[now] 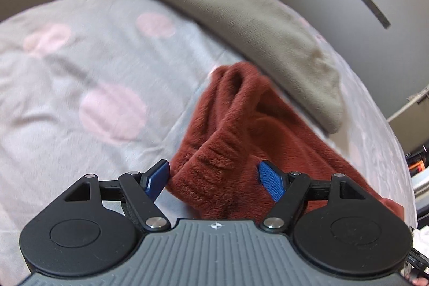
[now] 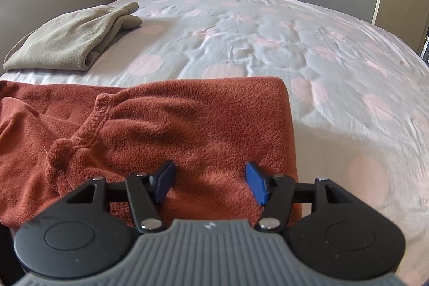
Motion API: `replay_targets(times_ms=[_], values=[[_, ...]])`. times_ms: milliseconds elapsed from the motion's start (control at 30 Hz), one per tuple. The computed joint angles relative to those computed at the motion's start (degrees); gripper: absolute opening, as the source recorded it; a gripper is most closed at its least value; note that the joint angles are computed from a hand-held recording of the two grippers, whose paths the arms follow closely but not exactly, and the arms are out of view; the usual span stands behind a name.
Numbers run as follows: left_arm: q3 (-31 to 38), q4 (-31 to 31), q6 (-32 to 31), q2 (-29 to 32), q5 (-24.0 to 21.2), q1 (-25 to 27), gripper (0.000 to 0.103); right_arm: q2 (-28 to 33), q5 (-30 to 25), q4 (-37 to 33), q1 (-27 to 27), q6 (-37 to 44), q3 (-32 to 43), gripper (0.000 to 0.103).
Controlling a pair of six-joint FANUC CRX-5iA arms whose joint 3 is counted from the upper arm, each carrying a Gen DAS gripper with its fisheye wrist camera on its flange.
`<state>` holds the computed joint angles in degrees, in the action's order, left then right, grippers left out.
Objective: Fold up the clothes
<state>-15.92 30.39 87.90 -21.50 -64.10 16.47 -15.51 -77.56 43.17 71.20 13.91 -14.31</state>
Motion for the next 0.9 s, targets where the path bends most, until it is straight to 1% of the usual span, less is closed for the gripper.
replay_targets(times_ms=[100,167,267,300,367,400,433,467,500,600,733,833,900], values=[[-4.6,4.49,0.04,-0.95,2.61,0.9,0.076,0.35,-0.15,-0.31,-0.15,0.28,0.32,0.064],[-6.38,5.65,0.29,-1.7,4.6,0.74,0.077,0.64,-0.28,-0.52,-0.24,0.49,0.57,0.064],[-5.69,3.41,1.9,-1.57,5.95,-0.81,0.078,1.15,-0.4,-0.8,-0.43,0.99,0.93,0.065],[-5.1,2.43,2.26,-1.36,6.17,-1.41,0.076,1.32,-0.41,-0.86,-0.51,1.13,1.02,0.066],[-4.51,1.67,2.28,-1.11,6.67,-2.12,0.066,1.54,-0.45,-0.98,-0.63,1.44,1.18,0.066],[-4.78,2.64,1.44,-1.11,7.02,-2.15,0.054,1.61,-0.49,-1.01,-0.66,1.55,1.25,0.066],[-4.87,3.46,0.68,-1.06,7.16,-2.17,0.045,1.66,-0.54,-1.02,-0.65,1.61,1.31,0.066],[-4.71,3.87,0.21,-0.96,7.16,-2.27,0.041,1.7,-0.59,-1.02,-0.65,1.66,1.38,0.066],[-4.08,3.54,0.05,-0.85,7.1,-2.56,0.034,1.73,-0.65,-1.0,-0.63,1.69,1.42,0.066],[-0.91,1.19,0.45,-0.32,6.93,-4.14,0.03,1.77,-0.87,-0.84,-0.49,1.76,1.43,0.066],[5.53,-0.5,1.65,1.32,6.23,-7.29,0.03,1.63,-1.2,-0.35,-0.11,1.78,1.54,0.066],[10.5,-0.62,3.37,2.93,6.11,-10.58,0.029,1.63,-2.0,0.41,0.33,1.6,2.13,0.066],[13.68,-1.36,4.66,3.88,7.29,-14.14,0.029,1.45,-2.39,1.44,0.95,0.33,2.5,0.066]])
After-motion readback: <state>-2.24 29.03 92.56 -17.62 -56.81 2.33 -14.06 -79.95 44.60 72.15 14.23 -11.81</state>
